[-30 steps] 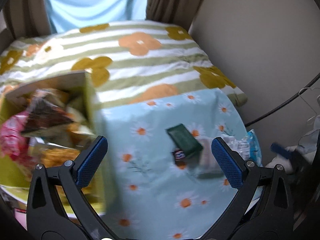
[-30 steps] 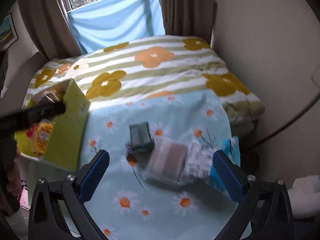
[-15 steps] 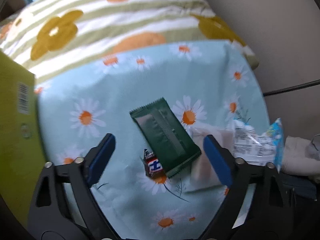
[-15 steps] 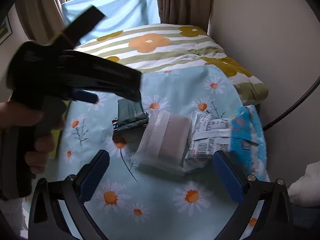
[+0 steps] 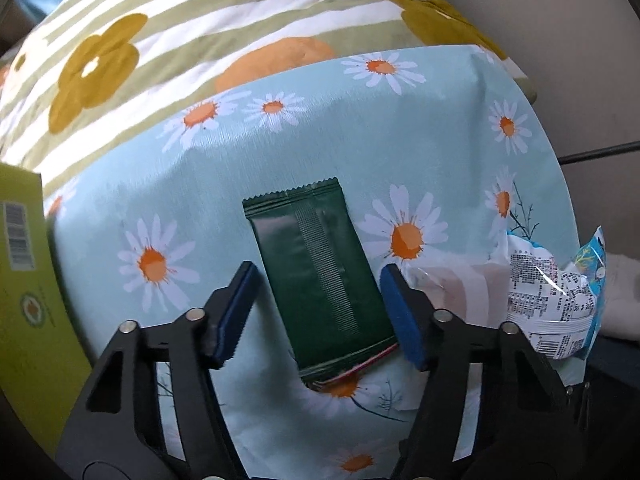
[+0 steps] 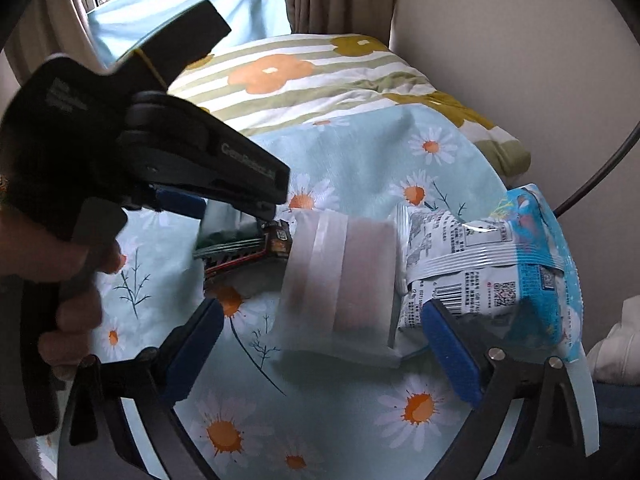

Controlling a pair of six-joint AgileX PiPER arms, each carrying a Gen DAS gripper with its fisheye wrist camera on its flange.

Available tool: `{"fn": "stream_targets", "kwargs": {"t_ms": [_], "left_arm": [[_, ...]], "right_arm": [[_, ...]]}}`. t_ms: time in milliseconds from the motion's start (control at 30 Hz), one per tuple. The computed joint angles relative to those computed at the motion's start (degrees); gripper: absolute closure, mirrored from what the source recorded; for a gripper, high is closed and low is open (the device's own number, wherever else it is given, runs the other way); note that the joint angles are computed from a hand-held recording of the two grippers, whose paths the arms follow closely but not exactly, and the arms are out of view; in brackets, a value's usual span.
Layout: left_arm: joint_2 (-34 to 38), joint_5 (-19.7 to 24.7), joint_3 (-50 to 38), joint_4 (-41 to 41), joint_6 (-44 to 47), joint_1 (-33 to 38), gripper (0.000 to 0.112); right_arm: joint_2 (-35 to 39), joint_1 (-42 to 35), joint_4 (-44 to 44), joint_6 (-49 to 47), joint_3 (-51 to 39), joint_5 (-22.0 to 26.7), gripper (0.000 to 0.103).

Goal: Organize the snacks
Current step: 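Grasp the dark green bar with the left tool while the right tool grasps the white pastry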

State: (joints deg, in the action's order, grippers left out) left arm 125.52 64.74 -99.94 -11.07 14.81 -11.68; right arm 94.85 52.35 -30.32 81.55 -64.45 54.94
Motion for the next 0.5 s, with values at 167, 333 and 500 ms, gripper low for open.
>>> {"fn": "stream_targets", "kwargs": {"t_ms": [167, 333, 500], "left_arm": [[1.33, 1.60, -2.86, 1.18, 2.04, -0.10, 0.066], [1.16, 1.27, -2.61, 0.08, 4.41, 0.58, 0.067], [0.23, 0.14, -1.24, -1.05, 6.53, 1.37, 0.067]], "right_arm": [[1.71, -0.58, 0.57, -0.47, -1.74, 0.68, 0.006], [3.19, -2.39, 1.73, -0.97, -3.01, 1.00, 0.006], [4.83, -3.42, 1.72, -1.13, -4.32, 2.10, 0.008]]}}
